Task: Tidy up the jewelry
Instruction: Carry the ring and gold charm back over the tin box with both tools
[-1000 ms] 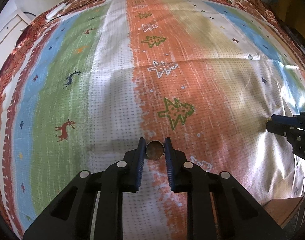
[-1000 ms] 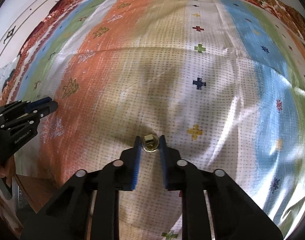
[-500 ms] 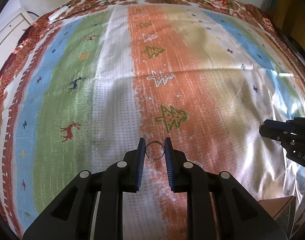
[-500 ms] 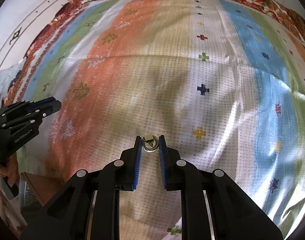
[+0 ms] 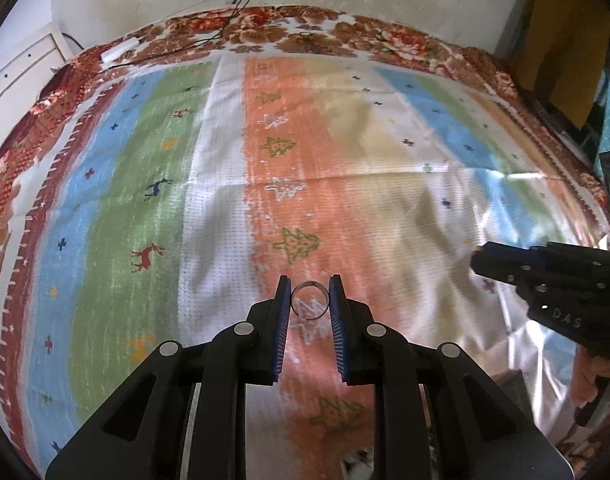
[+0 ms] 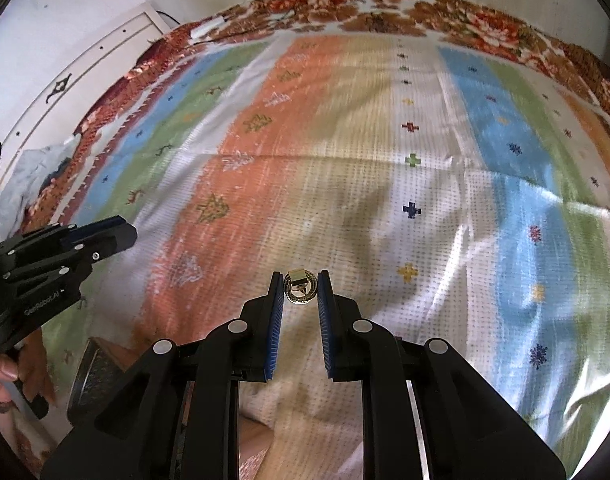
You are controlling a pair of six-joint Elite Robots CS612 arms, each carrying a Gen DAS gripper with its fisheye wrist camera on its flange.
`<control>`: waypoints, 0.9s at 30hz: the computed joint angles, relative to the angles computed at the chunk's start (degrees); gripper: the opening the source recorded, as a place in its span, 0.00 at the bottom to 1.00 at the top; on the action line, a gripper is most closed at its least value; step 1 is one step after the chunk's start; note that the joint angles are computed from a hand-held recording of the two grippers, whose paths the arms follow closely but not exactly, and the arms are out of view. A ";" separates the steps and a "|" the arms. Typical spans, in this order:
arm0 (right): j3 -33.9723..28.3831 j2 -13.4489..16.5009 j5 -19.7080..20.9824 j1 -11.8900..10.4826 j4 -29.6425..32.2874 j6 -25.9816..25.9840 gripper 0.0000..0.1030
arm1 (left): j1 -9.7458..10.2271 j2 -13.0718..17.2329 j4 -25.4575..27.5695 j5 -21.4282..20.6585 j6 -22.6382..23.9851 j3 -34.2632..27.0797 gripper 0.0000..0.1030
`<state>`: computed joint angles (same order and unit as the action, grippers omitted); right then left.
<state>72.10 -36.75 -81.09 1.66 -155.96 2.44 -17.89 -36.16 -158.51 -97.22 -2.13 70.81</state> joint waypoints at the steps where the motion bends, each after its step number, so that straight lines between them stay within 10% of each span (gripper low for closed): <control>1: 0.48 -0.26 -0.04 0.07 -0.65 -0.14 0.17 | -0.05 -0.30 -0.46 -0.24 -0.05 0.53 0.18; 27: 11.65 -5.66 4.74 1.09 -16.97 -3.97 0.17 | -0.13 -5.49 -16.72 -3.21 1.73 12.04 0.18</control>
